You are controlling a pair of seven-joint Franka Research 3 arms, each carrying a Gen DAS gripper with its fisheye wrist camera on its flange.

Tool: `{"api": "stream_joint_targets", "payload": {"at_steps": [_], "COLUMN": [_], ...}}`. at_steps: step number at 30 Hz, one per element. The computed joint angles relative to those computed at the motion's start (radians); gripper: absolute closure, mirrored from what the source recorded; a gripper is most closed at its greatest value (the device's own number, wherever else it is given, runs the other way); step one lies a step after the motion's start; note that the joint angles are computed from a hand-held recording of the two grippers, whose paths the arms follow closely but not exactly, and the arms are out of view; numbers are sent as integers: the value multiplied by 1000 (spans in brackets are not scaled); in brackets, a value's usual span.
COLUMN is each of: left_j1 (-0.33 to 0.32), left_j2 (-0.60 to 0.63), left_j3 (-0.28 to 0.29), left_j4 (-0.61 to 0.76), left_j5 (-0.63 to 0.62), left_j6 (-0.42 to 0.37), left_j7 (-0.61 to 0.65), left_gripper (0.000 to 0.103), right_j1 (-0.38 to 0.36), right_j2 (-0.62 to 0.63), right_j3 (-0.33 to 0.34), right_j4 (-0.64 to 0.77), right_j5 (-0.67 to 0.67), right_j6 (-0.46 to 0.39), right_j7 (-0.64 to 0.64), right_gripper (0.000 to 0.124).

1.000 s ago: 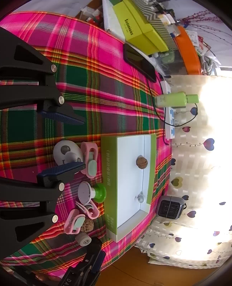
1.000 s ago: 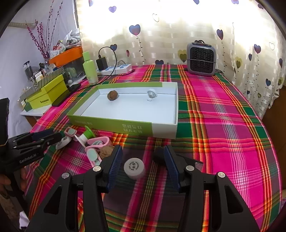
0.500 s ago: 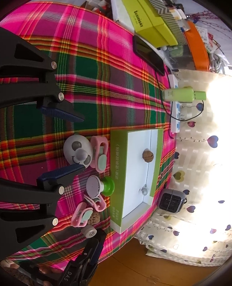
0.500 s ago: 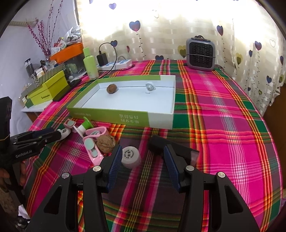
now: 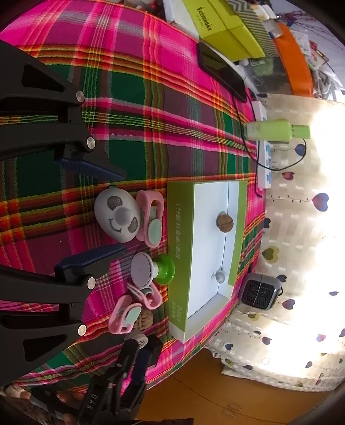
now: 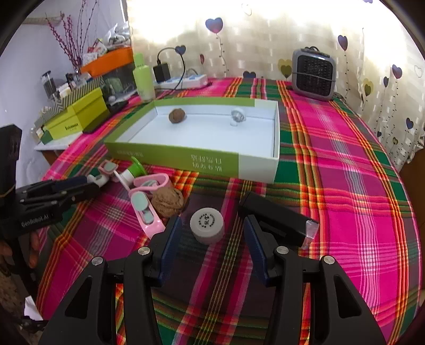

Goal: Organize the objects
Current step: 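Withdraw both tools from the tray toward the remaining objects, then grasp the white round jar with the right gripper while the left grasps the panda toy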

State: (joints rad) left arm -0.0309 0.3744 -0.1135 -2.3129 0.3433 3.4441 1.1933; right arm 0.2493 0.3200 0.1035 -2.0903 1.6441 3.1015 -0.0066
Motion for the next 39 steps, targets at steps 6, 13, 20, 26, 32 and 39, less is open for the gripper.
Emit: {"api": "stream_joint_targets", "payload": {"at_steps": [6,13,20,26,32,39], "left_j1": [8,16,-23,-35,-91,-107], "left_j2": [9,22,25,24,24,22], "left_j3": [-8,-16,17,26,76,90], "left_j4": [20,44,55,56,59,58], "left_j5": [7,13,-4,-16,-47,-67], "left_j6": [-22,-56,-70,-72,-77,-78], "left_j7": [-4,-13,-4,4,22,35], "left_gripper": [55,55,55,55,58,63], "right_j1": [-10,-63,-94,-53,-110,-123], "right_j2": [12,20,33,38,38,37], "right_j3": [17,70,106,70,124,131], "right_j4": [-18,-29,-36,-62,-75,-95], "right_j5": [-182,-314,-451,-617,-685,-780], "right_j6": [15,25,58,101,115,133], "right_j7": [169,282,399,554,608,696], "right_gripper": [74,74,74,74,74,77]}}
